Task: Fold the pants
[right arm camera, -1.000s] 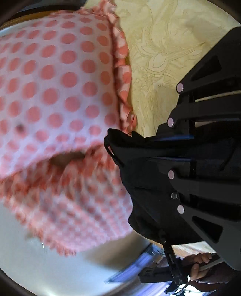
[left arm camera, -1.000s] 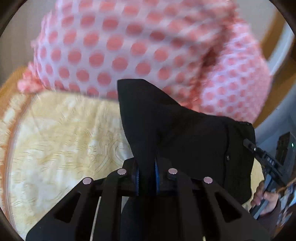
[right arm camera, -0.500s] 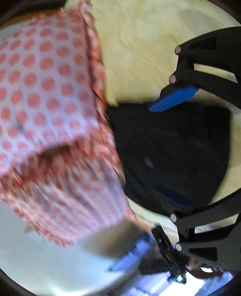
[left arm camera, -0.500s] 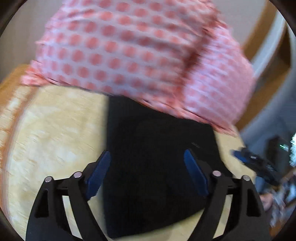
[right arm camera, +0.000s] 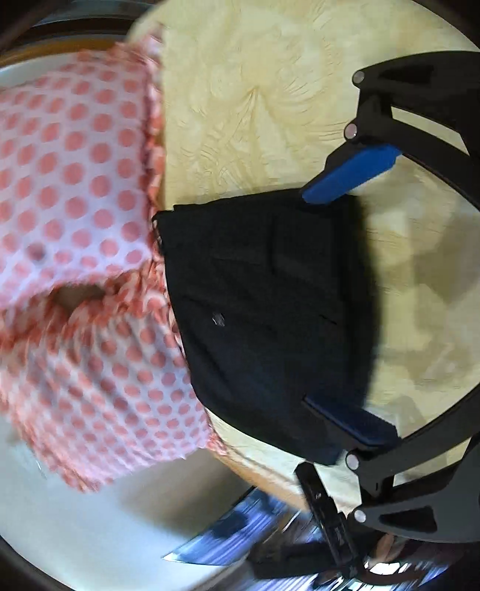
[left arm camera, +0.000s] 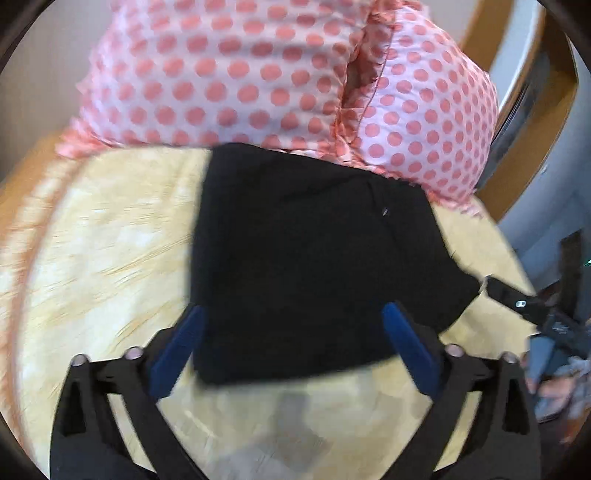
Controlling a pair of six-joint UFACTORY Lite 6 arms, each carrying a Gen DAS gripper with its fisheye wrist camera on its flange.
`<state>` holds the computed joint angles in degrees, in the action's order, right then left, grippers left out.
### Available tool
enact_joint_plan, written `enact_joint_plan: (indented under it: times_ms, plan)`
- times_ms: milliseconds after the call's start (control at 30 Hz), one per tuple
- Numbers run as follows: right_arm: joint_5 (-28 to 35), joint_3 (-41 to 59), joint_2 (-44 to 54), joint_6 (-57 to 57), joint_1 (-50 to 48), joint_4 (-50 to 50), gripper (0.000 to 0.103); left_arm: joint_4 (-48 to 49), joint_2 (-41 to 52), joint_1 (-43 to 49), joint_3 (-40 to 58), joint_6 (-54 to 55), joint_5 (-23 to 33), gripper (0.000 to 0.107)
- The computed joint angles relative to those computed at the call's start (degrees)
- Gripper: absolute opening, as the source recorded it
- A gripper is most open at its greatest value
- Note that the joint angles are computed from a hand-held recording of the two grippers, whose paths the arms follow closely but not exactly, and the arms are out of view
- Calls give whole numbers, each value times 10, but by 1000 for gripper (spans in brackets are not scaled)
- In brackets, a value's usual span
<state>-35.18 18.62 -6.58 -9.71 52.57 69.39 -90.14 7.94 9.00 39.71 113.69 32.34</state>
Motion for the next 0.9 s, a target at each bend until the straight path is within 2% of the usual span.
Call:
enact_joint_plan:
  times_ms: [100,233,367,600,900]
  plan:
    - [-78,59,112,-56,141,176,101,-64,-53,40,-100,122,-5,102]
    - [-135,152,247,-88,222,288,101,-226,-114,70,-228,338,-8,102]
    - [-127,193,310,-74,219,287,101,-355,-109,68,-274,463,13,102]
    - [-115,207,338,-61,221,296,101,-468,-95,69,-305,584,43,102]
    - [-142,236,370,-55,241,337,101,-479,-70,101,-326,637,112,102]
